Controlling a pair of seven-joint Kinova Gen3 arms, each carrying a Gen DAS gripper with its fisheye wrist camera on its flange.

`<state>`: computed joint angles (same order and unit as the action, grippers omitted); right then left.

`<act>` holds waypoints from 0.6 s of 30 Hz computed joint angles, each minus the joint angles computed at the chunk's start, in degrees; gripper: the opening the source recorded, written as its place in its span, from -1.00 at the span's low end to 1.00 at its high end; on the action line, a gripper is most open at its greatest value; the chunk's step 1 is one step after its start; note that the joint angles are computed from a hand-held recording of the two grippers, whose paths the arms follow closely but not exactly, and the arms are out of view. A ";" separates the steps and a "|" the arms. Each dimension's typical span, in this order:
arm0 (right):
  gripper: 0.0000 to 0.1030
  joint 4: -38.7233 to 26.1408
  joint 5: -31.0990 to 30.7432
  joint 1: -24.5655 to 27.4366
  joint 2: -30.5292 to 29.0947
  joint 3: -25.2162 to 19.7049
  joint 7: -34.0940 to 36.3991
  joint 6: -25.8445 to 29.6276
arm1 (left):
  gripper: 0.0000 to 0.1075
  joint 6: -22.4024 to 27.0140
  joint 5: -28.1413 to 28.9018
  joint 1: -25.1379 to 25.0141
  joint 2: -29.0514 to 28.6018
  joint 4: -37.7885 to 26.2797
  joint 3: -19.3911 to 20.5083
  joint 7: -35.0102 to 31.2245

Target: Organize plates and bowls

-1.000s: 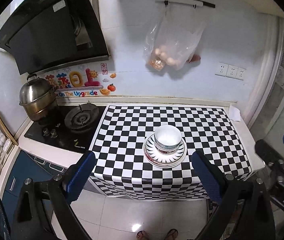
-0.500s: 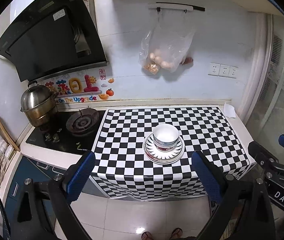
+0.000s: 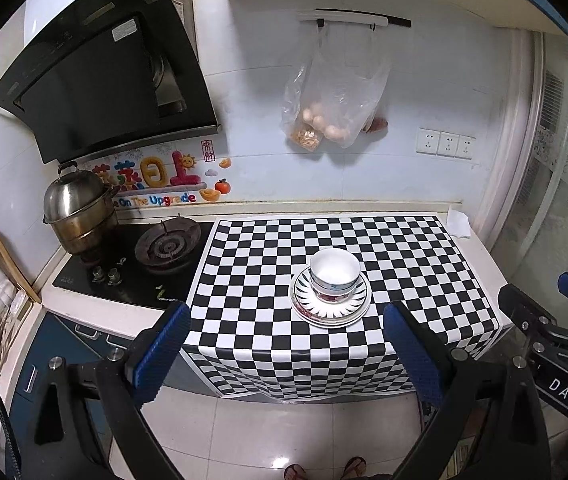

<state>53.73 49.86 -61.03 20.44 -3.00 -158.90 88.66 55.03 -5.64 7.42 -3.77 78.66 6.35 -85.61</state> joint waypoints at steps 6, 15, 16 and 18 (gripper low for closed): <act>0.82 -0.49 -0.55 0.21 0.36 0.09 0.44 0.07 | 0.83 0.24 0.19 -0.17 -0.11 0.04 -0.11 0.11; 0.82 -0.46 -0.72 0.54 0.82 0.60 0.49 -0.56 | 0.84 0.15 -0.10 -0.24 0.16 -0.08 -0.09 0.42; 0.82 -0.43 -0.83 0.71 0.85 0.63 0.54 -0.75 | 0.83 0.30 -0.18 -0.22 0.14 -0.12 -0.05 0.69; 0.82 -0.64 -0.91 0.96 1.03 0.73 0.86 -0.91 | 0.84 0.36 -0.29 -0.20 0.22 -0.15 -0.04 0.87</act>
<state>53.09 48.94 -60.08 21.48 -2.27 -158.04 87.76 55.38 -5.93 7.22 -3.55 78.51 6.30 -84.74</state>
